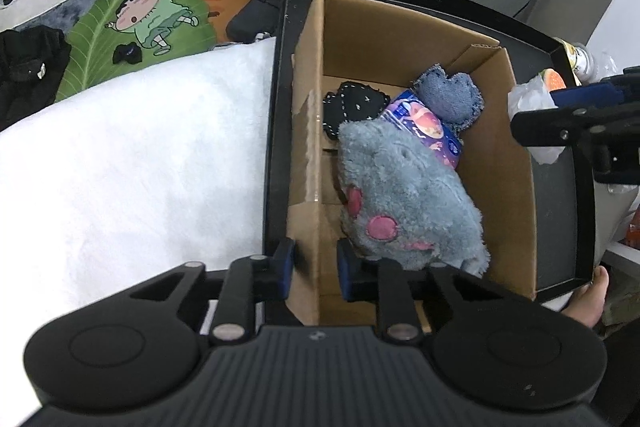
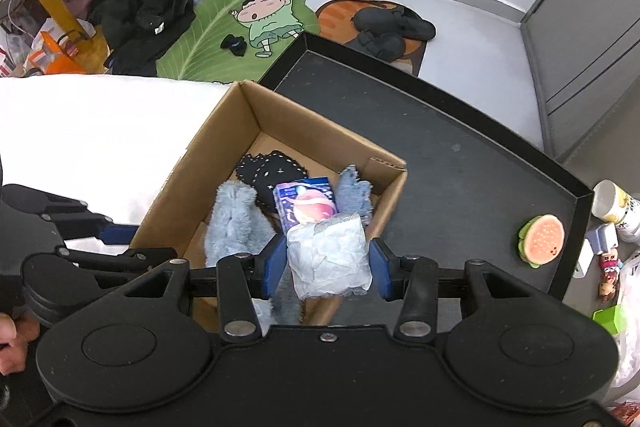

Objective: Organize soft objects
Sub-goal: 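Carry the white wrapped item into the box and open the right gripper, then move the right gripper to the burger plush and grasp it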

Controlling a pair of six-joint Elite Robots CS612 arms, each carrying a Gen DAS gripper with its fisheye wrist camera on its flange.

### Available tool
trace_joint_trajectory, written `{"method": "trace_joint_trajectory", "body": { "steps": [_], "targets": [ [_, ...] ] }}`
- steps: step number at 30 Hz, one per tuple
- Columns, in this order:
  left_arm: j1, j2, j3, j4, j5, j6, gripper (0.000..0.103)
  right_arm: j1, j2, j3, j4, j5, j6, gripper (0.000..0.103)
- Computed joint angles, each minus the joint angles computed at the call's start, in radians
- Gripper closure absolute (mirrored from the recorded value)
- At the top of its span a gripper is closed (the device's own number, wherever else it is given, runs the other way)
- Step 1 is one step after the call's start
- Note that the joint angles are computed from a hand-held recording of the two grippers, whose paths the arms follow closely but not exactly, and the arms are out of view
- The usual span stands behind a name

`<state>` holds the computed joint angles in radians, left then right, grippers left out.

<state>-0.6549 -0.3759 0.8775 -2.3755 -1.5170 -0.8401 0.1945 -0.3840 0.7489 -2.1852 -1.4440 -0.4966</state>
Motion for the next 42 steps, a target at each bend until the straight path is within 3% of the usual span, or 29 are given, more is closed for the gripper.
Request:
{"method": "trace_joint_trajectory", "body": {
  "steps": [2,17,36,42],
  "targets": [
    [-0.001,-0.002,0.009,-0.008,0.008,-0.007,0.09,0.003,0.0,0.001,0.008,-0.001,-0.002,0.059],
    [0.005,-0.006,0.022,-0.033,-0.025,0.011,0.09,0.014,0.005,-0.003,0.043,-0.054,0.007,0.056],
    [0.01,0.014,-0.06,0.076,-0.014,0.037,0.086,-0.042,0.004,0.001,0.009,-0.009,0.075,0.056],
    [0.006,0.032,-0.109,0.124,0.006,0.045,0.066,-0.064,0.017,-0.007,-0.007,0.0,0.116,0.052]
  ]
}}
